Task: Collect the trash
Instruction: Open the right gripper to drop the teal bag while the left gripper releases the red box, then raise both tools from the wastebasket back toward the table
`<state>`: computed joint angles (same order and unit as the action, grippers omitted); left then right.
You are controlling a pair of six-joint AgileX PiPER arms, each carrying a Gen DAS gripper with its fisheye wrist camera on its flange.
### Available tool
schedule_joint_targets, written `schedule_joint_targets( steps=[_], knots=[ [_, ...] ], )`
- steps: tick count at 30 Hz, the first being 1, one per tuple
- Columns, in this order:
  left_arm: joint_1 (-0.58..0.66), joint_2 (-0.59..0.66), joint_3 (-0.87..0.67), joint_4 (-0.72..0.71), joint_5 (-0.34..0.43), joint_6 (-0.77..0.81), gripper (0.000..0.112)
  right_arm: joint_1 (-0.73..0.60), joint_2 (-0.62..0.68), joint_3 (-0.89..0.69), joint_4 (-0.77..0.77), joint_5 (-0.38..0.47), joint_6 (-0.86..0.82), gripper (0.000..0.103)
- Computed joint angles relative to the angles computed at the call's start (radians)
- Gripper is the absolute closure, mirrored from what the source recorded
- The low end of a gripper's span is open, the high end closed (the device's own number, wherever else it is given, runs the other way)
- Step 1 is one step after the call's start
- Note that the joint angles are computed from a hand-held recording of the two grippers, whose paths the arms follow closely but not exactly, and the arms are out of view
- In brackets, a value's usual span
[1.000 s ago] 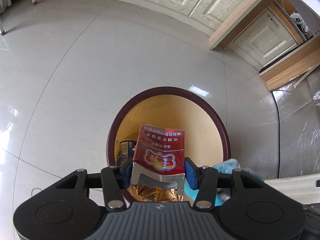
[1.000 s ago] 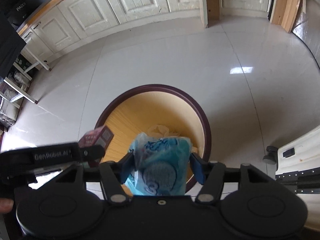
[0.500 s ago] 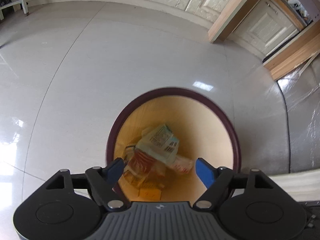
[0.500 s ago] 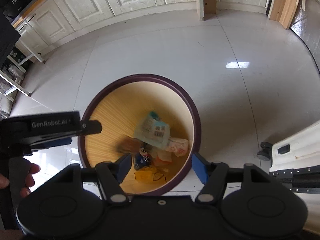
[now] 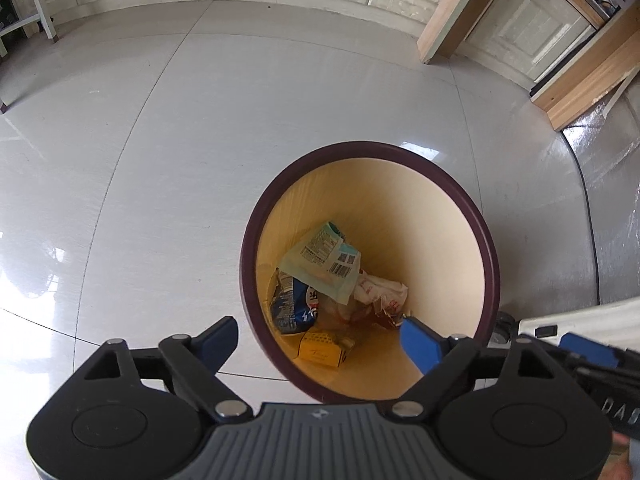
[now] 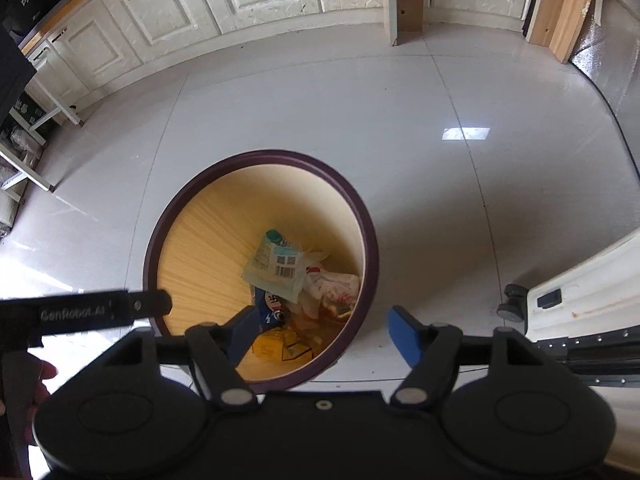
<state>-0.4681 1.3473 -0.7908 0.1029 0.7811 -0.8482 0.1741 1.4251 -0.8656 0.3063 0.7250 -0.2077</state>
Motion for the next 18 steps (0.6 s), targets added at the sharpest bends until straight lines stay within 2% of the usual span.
schedule_joint_targets(
  steps=[2,5,8,13,18],
  knots=[
    [-0.011,-0.011,0.001,0.009,0.012,-0.011,0.021,-0.004,-0.007,-0.001,-0.009,0.001,-0.004,0.021],
    [-0.035,-0.034,0.002,0.032,0.044,-0.041,0.017,-0.004,-0.021,-0.001,-0.038,-0.002,0.000,0.017],
    [-0.057,-0.067,0.005,0.054,0.080,-0.076,0.012,-0.019,-0.038,0.003,-0.031,-0.002,-0.023,0.007],
    [-0.078,-0.125,0.021,0.071,0.125,-0.103,0.009,-0.033,-0.072,0.013,-0.042,0.004,-0.046,0.001],
    [-0.116,-0.192,0.032,0.096,0.181,-0.144,0.009,-0.024,-0.118,0.024,-0.096,0.018,-0.017,0.000]
  ],
)
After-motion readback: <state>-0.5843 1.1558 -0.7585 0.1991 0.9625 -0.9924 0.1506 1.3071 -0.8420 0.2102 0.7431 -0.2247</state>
